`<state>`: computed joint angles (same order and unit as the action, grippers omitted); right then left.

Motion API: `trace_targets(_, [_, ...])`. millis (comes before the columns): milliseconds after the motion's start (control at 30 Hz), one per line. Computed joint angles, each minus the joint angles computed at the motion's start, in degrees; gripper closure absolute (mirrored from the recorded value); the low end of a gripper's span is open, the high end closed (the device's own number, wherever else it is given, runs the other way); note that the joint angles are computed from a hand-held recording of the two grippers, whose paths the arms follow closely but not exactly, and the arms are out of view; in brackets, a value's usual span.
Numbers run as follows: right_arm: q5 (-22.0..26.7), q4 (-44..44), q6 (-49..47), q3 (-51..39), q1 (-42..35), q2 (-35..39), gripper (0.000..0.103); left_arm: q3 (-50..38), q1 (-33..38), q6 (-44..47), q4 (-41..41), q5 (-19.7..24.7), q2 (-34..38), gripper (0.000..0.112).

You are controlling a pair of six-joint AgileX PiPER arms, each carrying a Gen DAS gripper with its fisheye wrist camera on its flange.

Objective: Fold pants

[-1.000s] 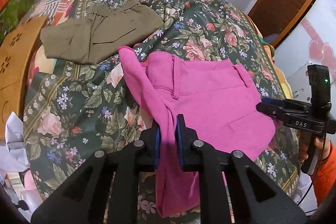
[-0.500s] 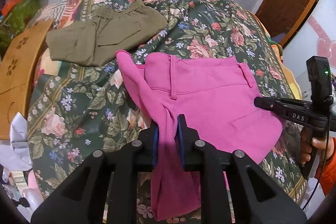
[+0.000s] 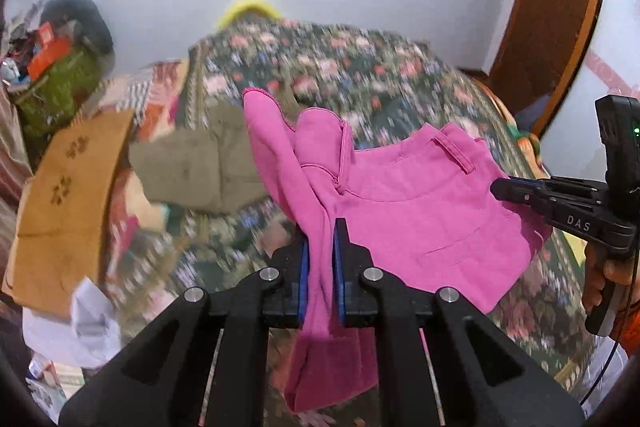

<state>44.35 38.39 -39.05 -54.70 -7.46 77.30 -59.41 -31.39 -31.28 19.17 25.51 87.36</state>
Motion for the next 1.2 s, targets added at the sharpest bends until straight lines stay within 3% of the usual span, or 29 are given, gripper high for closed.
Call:
trace_targets(133, [-3.07,-1.27,2.3,-6.62,4.47,4.08,0.097,-3.03,4.87,2.26,-1.13,-2.44,1.66,0.102])
trace_targets(400, [-9.26,-8.03,10.5,-21.7,13.98,17.93,0.097,-16.01,12.75,5.93,2.11,-2.18,13.15,0.102])
trace_targets(533, [-10.31,-10.42,14.08,-29.44,16.88,26.05,0.097,-23.68,17.54,13.87,-5.32,-1.75,20.69,0.102])
trace_targets(633, [-9.26,-16.39,19.34,-36.7,19.2,33.2,0.097,-29.36,20.12,18.35,-9.9,-1.11,27.38,0.102])
trace_targets(733, [-7.63,-20.93,22.89,-43.22,20.87,39.96,0.097,-34.89,21.39,17.17,-9.47,-0.1,34.95,0.101])
trace_targets(867, [-3.06,-25.33,26.86,-50.43,22.42,47.34,0.097,-48.38,22.69,18.1,-10.63,8.38,47.96,0.1])
trace_targets(933, [-2.16,-26.61,27.1,-51.21,22.95,48.87,0.097,-53.08,23.12,18.24,-9.76,11.92,52.8,0.092])
trace_targets(1067, [-1.92,-27.34,26.89,-49.71,22.93,48.55,0.096,-48.21,24.45,16.86,-9.48,7.89,50.83,0.065])
trace_targets(1133, [-0.44,-27.26,26.25,-49.73,22.56,48.08,0.094,-46.49,25.7,18.13,-11.64,7.63,49.48,0.062])
trace_targets(1200, [-0.4,-29.15,26.38,-47.31,22.81,45.83,0.085,-42.55,26.65,17.94,-11.09,6.35,47.13,0.062])
